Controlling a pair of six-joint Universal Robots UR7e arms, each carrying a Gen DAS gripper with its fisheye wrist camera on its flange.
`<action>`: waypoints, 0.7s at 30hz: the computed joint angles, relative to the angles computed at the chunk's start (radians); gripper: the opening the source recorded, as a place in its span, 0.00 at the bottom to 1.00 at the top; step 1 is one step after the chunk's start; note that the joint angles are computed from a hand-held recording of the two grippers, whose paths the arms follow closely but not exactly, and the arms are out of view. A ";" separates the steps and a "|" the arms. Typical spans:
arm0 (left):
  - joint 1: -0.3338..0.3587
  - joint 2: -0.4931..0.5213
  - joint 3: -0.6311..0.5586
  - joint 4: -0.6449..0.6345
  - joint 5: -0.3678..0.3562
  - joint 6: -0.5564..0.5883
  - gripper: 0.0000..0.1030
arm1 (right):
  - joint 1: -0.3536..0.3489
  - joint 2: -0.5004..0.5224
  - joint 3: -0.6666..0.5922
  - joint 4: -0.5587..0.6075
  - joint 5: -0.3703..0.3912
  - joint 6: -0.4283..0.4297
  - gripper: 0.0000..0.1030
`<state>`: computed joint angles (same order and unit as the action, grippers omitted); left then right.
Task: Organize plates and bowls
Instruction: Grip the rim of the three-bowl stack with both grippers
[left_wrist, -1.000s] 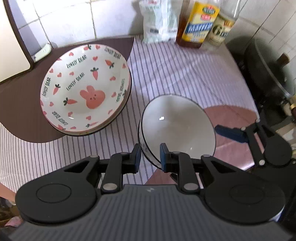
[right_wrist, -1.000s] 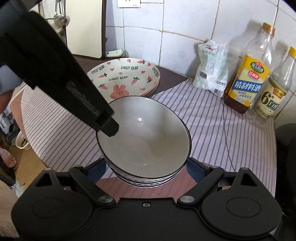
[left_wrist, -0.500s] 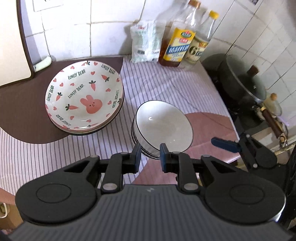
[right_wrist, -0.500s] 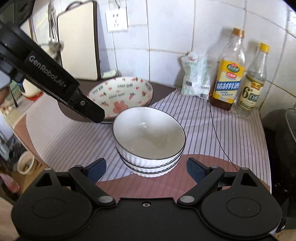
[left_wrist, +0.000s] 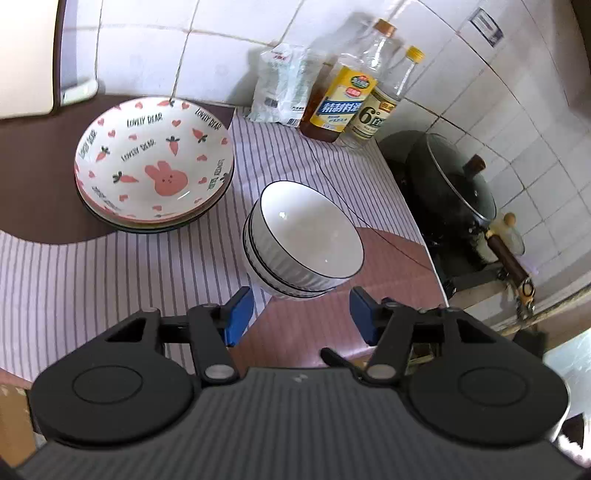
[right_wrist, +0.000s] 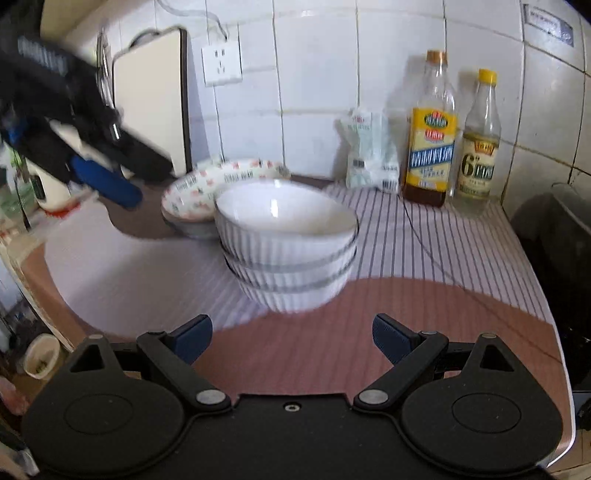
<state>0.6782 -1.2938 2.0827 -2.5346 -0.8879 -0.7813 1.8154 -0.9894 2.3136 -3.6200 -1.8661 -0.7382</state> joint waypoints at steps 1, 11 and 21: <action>0.012 0.002 -0.001 -0.017 -0.012 -0.003 0.57 | -0.002 0.020 -0.006 -0.019 -0.011 -0.020 0.93; 0.130 0.077 -0.098 0.056 -0.101 0.033 0.48 | -0.037 0.167 -0.076 -0.157 0.027 -0.057 0.93; 0.124 0.062 -0.119 0.075 -0.120 0.131 0.51 | -0.060 0.185 -0.120 -0.110 0.076 -0.001 0.95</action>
<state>0.8018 -1.2318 1.9640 -2.4599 -1.0075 -0.6506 1.7552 -0.8048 2.1937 -3.7296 -1.7906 -0.7389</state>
